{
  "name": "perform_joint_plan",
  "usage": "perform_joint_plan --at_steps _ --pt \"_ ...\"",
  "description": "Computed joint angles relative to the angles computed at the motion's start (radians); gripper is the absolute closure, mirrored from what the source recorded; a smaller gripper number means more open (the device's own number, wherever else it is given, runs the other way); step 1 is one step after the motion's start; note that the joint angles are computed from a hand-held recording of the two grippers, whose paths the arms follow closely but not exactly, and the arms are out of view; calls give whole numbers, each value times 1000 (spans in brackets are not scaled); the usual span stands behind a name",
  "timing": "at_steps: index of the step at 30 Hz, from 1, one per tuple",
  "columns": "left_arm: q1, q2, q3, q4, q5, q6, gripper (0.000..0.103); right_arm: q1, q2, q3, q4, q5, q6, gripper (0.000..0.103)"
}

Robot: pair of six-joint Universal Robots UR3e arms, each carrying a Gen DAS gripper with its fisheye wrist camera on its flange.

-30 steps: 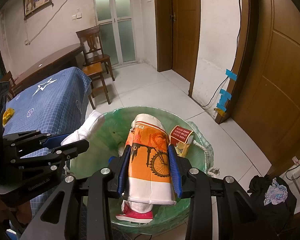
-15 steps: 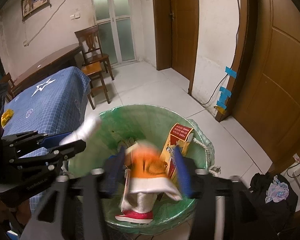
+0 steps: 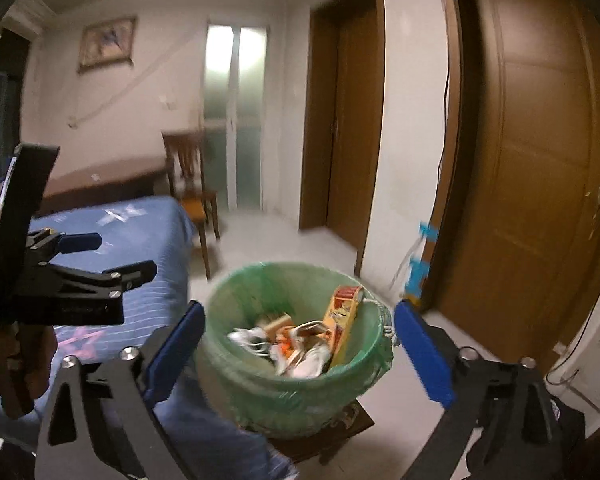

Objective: Collect trash

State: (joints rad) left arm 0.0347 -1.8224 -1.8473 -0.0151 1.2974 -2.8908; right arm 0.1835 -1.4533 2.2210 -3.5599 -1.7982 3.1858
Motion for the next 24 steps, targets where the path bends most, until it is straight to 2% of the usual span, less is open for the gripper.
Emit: perform_joint_plan --at_steps 2,5,8,13,19,22,24 --pt "59 112 -194 143 -50 -1 6 108 -7 68 -96 -103 0 5" --pt "173 318 -395 124 -178 -23 6 214 11 110 -198 -215 16 5" --pt "222 474 -536 168 -229 -30 6 312 37 140 -288 -332 54 5" --pt "256 651 -630 96 -306 11 6 397 -3 223 -322 -456 113 5" --pt "274 734 -679 50 -334 38 6 402 -32 290 -350 -478 138 5" --pt "258 712 -679 78 -330 40 6 376 -44 315 -346 -445 154 5" --pt "249 706 -685 97 -331 39 6 322 -73 348 -342 -377 167 5"
